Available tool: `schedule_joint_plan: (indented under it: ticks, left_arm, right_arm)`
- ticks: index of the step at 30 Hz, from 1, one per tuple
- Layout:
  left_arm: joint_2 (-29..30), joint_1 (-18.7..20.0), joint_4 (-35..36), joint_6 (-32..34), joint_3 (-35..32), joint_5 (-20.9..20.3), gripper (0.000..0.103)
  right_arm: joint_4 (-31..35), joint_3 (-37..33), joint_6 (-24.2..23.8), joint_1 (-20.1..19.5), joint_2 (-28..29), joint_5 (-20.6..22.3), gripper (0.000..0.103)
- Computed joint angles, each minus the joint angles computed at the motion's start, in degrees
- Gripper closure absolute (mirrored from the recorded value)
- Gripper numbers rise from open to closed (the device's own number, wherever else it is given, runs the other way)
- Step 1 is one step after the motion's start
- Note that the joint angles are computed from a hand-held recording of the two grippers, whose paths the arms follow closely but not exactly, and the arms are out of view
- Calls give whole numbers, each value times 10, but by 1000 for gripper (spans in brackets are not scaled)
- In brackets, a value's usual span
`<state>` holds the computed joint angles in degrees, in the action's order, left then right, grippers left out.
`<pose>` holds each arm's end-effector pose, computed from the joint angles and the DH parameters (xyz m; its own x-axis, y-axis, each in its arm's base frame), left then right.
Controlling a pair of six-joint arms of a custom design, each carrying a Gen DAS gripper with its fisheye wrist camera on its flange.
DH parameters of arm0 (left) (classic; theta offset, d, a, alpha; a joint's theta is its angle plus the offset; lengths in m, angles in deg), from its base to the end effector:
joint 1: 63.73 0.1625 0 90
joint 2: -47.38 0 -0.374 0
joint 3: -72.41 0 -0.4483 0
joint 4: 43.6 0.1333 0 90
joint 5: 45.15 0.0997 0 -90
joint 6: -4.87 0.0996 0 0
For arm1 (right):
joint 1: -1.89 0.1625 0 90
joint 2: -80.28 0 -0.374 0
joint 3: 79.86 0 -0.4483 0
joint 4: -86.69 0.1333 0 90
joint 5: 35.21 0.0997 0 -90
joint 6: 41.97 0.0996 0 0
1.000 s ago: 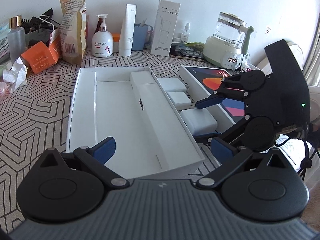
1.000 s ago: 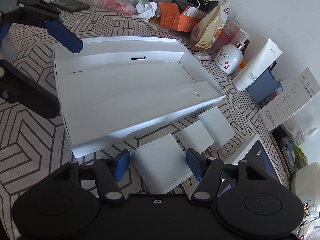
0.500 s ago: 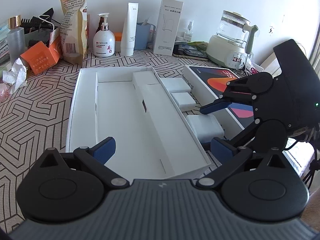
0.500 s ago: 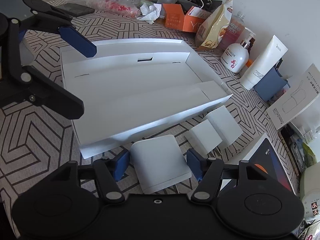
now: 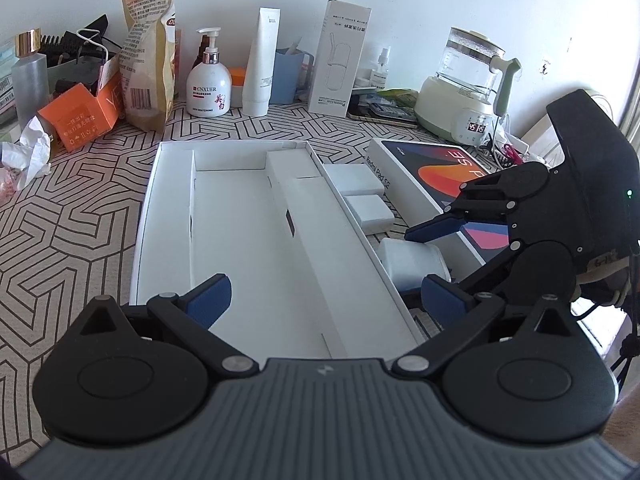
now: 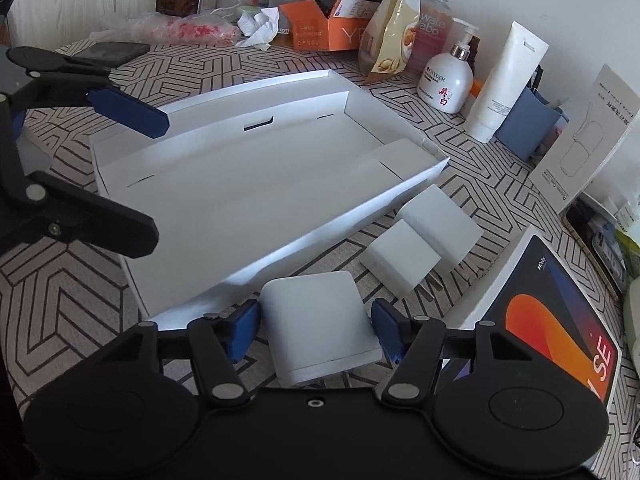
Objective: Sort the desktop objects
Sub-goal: 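Reach the right gripper to the large white charger and close on it, then lift the charger with the right gripper, lower into the white tray, open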
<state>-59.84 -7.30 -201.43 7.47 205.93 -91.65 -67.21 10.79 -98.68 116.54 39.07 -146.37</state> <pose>-0.0606 -0.4563 0.3331 -0.8371 0.0491 -0.5449 0.4524 0.6222 -0.6390 0.3773 -0.5889 0.0033 -0.1483 -0.9042 0.4006 -0.9616 0.2264 0.1551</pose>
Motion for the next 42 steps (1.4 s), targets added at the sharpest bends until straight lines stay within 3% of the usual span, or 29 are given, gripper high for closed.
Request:
schedule_joint_plan:
  ticks: [8, 17, 23, 25, 28, 42]
  left_arm:
    - [10, 7, 6, 7, -9, 0, 0]
    - [28, 12, 7, 6, -19, -4, 0]
    - [15, 8, 10, 1, -13, 4, 0]
    - [10, 7, 9, 1, -11, 9, 0]
    - [-1, 6, 5, -2, -6, 18, 0]
    - [-40, 21, -13, -6, 12, -1, 0]
  right_arm:
    - [14, 8, 25, -1, -17, 8, 38]
    - [13, 15, -31, -10, -14, 17, 38]
    - [136, -48, 47, -25, -1, 48, 39]
    - [130, -47, 65, -21, 1, 40, 39]
    - [107, -37, 104, -23, -9, 60, 40]
    - [75, -43, 124, -11, -17, 96, 42]
